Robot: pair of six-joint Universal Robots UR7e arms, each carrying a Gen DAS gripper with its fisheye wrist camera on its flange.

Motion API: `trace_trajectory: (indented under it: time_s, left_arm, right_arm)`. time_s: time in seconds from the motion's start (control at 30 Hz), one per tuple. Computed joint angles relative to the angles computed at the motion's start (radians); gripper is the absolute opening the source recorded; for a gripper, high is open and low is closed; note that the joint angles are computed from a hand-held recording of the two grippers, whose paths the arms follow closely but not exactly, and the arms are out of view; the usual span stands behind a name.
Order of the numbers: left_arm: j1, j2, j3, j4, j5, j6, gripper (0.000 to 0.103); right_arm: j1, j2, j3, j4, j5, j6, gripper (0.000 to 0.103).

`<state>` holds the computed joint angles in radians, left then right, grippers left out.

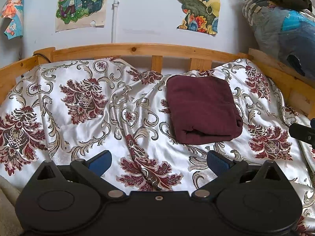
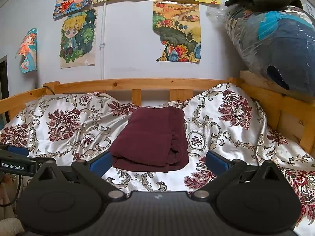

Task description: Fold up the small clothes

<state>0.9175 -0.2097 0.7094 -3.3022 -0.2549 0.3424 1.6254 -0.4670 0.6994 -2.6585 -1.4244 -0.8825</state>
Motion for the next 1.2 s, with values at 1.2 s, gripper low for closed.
trace_trajectory:
  time_s: [1.2]
  left_arm:
    - [-0.004,-0.033,0.062,0.049,-0.007,-0.052,0.102]
  right_arm:
    - [0.001,0.003,-0.012,0.054,-0.008,0.005,0.103]
